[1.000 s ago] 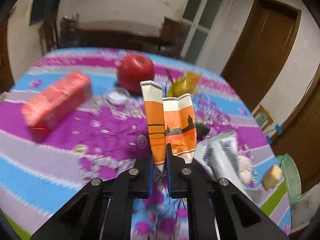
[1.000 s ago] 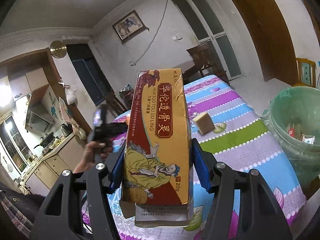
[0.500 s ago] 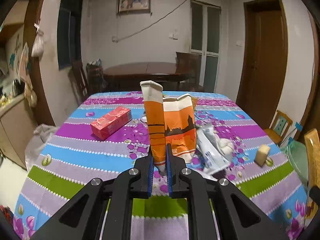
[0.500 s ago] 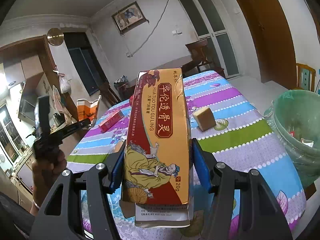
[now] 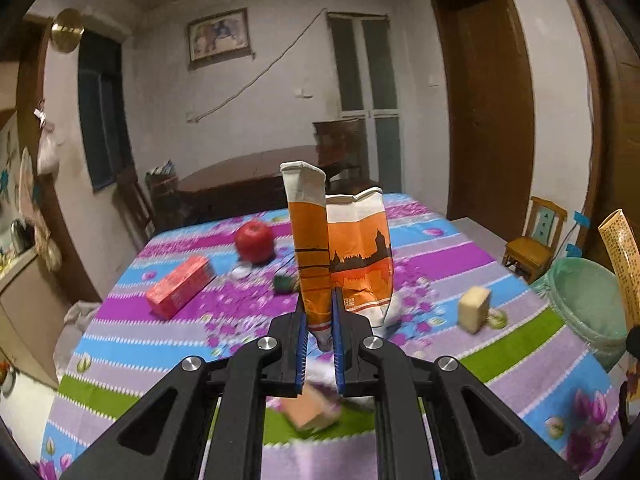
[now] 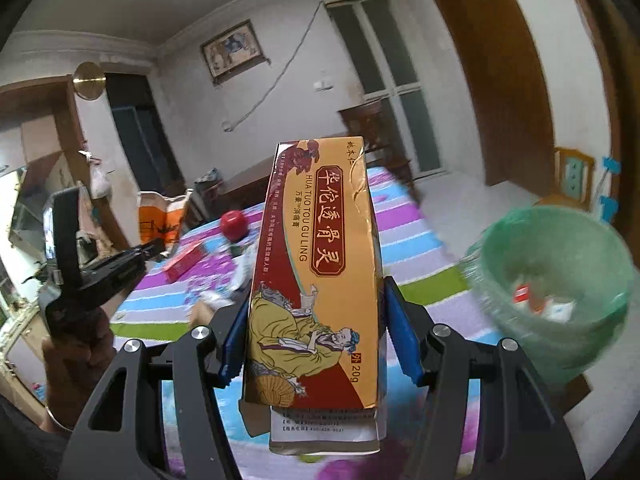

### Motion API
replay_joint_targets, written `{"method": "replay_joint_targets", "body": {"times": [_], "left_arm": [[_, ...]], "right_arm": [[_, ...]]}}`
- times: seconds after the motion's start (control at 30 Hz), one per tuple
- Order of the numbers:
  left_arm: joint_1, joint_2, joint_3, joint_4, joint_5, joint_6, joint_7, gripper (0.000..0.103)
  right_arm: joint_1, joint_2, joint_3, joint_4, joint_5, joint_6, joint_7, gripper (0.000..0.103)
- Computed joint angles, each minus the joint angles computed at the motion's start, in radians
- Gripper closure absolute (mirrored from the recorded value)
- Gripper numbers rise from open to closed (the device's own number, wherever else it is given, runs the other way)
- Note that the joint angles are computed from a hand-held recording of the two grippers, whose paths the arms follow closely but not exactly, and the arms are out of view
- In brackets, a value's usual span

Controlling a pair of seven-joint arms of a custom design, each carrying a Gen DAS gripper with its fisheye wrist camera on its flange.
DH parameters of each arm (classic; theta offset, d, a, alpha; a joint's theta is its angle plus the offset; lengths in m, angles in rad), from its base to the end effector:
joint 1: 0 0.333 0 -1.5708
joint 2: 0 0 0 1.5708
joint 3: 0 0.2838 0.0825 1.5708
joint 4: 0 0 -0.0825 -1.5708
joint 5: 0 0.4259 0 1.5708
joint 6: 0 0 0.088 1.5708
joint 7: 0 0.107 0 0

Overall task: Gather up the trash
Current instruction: 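Carry the tea box and orange-white pack over the green basin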

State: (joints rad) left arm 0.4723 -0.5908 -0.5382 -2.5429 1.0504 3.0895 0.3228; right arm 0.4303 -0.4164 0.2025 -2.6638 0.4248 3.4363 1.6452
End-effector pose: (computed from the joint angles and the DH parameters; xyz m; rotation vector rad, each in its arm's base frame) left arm 0.4688 -0.1098 0.4705 -1.5267 1.4381 -0.7628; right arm 0.4061 0.2415 0.4573 -1.4920 1.3394 -0.5044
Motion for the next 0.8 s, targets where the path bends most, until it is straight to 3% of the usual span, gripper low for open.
{"method": "replay_joint_targets", "body": {"times": [0.17, 0.33, 0.57, 0.8], "left_arm": [[0.035, 0.053, -0.089, 0.106, 0.089, -0.006, -0.069, 0.091], [0.032, 0.15, -0.159, 0.222, 0.207, -0.053, -0.137, 0.091], [-0.028, 0.361, -0.228, 0.403, 0.35, -0.174, -0.16, 0.091], [-0.158, 0.65, -0.242, 0.619, 0.402, -0.296, -0.028, 0.091]], "right_arm": [[-0.18, -0.069, 0.13, -0.022, 0.073, -0.039, -0.039, 0.045], [-0.327, -0.14, 0.209, -0.042, 0.079, -0.092, -0.043, 0.045], [-0.481, -0.202, 0.226, -0.044, -0.014, -0.205, 0.007, 0.045], [-0.577, -0.208, 0.211, -0.006, -0.131, -0.319, 0.06, 0.045]]}}
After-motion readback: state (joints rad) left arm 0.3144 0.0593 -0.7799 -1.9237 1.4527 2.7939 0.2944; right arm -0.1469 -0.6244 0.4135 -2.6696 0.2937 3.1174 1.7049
